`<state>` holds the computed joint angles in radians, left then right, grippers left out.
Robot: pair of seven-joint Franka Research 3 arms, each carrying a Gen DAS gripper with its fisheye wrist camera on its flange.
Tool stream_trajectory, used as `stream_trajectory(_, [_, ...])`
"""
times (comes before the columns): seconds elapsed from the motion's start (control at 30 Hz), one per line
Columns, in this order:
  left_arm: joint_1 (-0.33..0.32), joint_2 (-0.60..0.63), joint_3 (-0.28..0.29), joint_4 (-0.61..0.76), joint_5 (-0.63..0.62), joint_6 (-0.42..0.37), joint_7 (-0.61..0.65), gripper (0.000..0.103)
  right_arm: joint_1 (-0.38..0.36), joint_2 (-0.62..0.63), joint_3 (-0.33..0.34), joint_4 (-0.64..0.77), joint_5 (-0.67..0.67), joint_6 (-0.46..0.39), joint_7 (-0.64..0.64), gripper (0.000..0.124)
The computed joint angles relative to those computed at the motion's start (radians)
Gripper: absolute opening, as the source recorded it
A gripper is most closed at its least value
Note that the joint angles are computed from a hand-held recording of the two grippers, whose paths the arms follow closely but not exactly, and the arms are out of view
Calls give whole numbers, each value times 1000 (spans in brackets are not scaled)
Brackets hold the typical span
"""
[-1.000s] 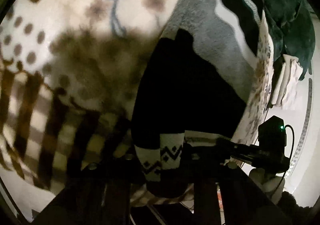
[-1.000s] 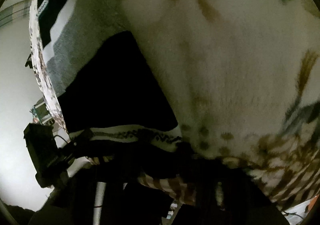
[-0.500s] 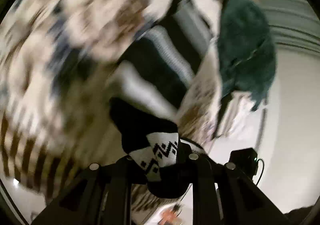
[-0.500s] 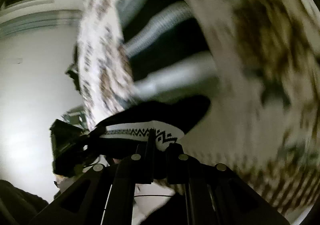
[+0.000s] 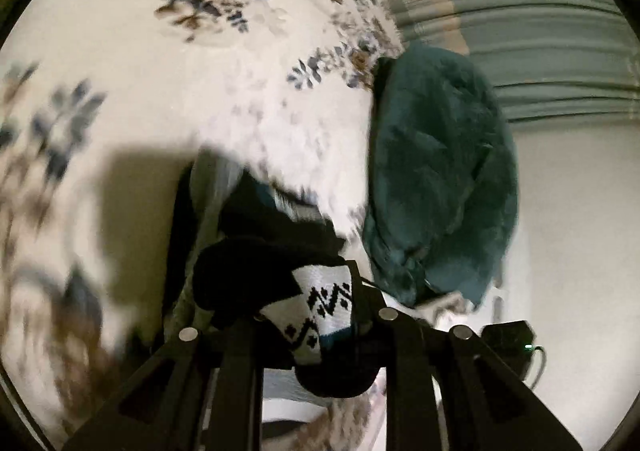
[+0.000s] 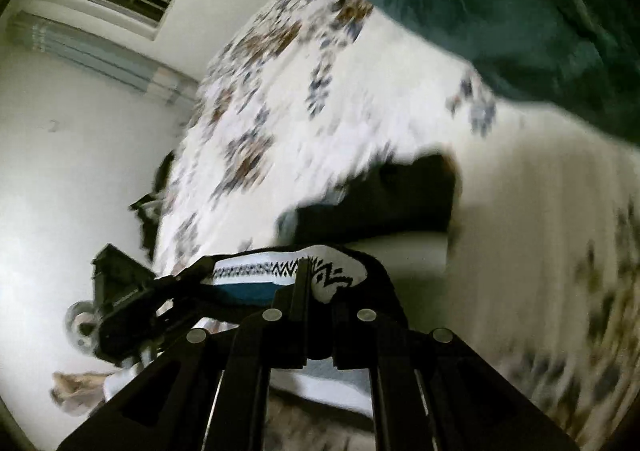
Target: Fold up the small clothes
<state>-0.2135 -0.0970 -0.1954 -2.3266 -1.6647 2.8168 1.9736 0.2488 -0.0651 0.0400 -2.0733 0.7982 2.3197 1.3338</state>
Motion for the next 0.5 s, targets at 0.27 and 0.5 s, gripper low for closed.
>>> stream_trajectory(0.27, [76,199,5,168,171,-66,-60,71,-45,394,26,404,-113,-106,157,10])
stream_trajectory(0.5, [90,101,-1,77,58,-12,69,79,-57,310,31,266,-159,-7,120,77])
